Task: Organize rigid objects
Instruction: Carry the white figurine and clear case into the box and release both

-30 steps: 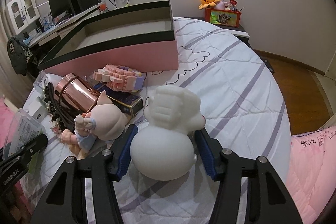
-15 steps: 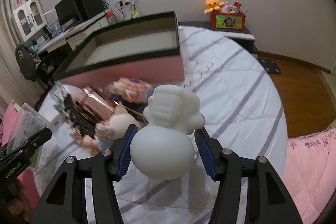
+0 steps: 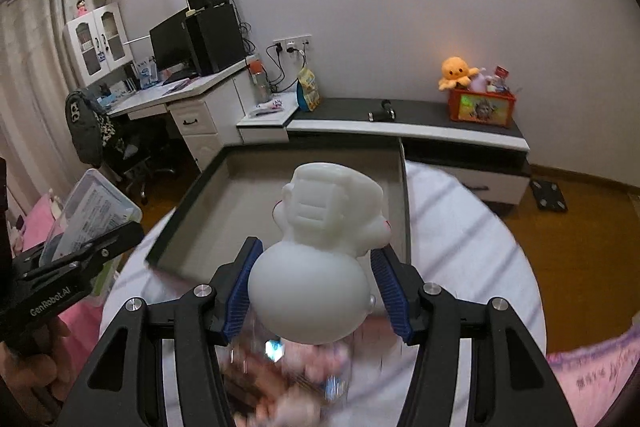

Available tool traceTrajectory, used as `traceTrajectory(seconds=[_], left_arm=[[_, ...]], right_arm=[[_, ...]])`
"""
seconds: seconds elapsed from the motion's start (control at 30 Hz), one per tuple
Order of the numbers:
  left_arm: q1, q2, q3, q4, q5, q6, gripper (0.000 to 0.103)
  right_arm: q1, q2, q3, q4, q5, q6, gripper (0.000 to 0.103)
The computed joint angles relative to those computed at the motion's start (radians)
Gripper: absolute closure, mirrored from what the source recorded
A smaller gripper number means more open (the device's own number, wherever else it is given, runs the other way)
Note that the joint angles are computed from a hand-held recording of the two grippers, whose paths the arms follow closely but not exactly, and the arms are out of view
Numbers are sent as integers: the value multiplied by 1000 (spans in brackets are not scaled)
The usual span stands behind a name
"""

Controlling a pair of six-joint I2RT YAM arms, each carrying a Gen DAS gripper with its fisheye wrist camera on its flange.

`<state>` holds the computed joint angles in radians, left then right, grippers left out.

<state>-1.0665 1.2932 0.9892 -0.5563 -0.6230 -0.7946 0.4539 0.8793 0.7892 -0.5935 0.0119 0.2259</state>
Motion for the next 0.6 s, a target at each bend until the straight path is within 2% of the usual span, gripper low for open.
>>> traceTrajectory(seconds=[0.13,0.27,0.47,0.6], left_arm=[[148,101,82,75,103,126,69],[247,236,185,100,179,203,69],[334,418,301,118,268,245,69],[366,510,368,113,295,233,69]], right_arm=[[-60,201,94,100,-60,-38,46],[-94,358,167,146,-94,-58,46],[-121,559,251,169,-113,-70,45],[-130,648,296,165,-114,-76,45]])
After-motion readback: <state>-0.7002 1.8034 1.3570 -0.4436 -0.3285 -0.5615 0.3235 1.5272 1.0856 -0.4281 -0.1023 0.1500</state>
